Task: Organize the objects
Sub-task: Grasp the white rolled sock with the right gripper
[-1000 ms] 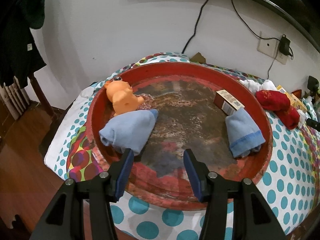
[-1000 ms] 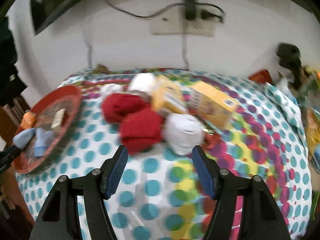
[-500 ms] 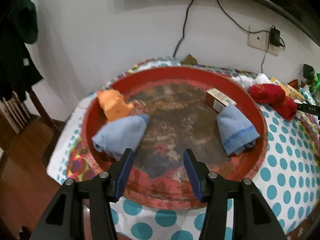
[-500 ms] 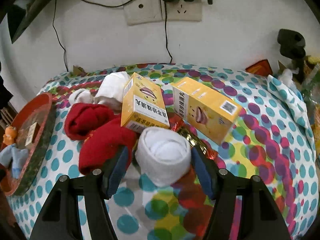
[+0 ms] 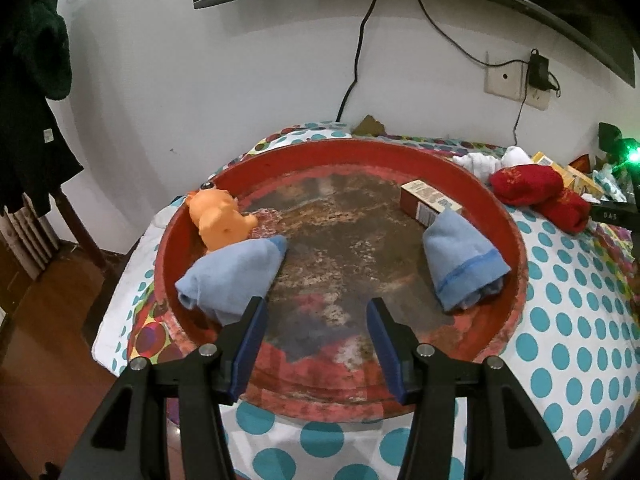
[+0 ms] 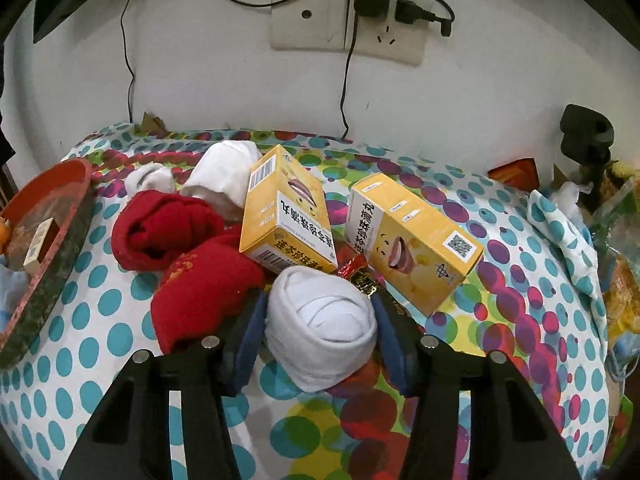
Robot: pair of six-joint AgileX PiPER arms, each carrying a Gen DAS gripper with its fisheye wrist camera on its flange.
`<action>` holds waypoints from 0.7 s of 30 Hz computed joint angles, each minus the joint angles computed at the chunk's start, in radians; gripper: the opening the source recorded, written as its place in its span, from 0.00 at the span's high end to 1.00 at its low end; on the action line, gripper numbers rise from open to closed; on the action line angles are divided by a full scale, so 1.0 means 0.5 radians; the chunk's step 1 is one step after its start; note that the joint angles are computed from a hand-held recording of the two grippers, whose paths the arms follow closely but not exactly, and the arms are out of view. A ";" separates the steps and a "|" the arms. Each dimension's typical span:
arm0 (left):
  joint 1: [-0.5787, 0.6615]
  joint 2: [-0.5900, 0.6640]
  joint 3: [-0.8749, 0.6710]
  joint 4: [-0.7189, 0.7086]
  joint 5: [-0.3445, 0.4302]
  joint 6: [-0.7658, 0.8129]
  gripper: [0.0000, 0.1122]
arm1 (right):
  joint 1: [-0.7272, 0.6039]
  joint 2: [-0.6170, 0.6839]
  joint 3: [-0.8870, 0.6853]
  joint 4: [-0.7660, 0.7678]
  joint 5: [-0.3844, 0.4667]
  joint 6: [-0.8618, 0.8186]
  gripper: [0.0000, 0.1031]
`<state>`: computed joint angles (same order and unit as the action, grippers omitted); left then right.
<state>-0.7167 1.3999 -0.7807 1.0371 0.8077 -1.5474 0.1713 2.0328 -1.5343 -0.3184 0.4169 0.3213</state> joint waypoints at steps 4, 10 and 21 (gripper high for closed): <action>-0.054 -0.036 0.032 0.092 -0.016 -0.057 0.52 | -0.026 -0.070 0.096 0.109 -0.067 -0.080 0.52; -0.088 -0.012 0.002 0.069 -0.080 -0.031 0.52 | -0.134 -0.294 0.405 0.536 -0.239 -0.474 0.52; -0.290 0.268 -0.571 -0.178 0.111 0.372 0.51 | -0.345 -0.502 0.711 0.775 -0.360 -0.823 0.52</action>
<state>-0.8617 1.5337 -1.0663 0.9481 0.8631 -1.3616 -0.0011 1.7819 -1.1788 0.0689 0.2372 -0.0902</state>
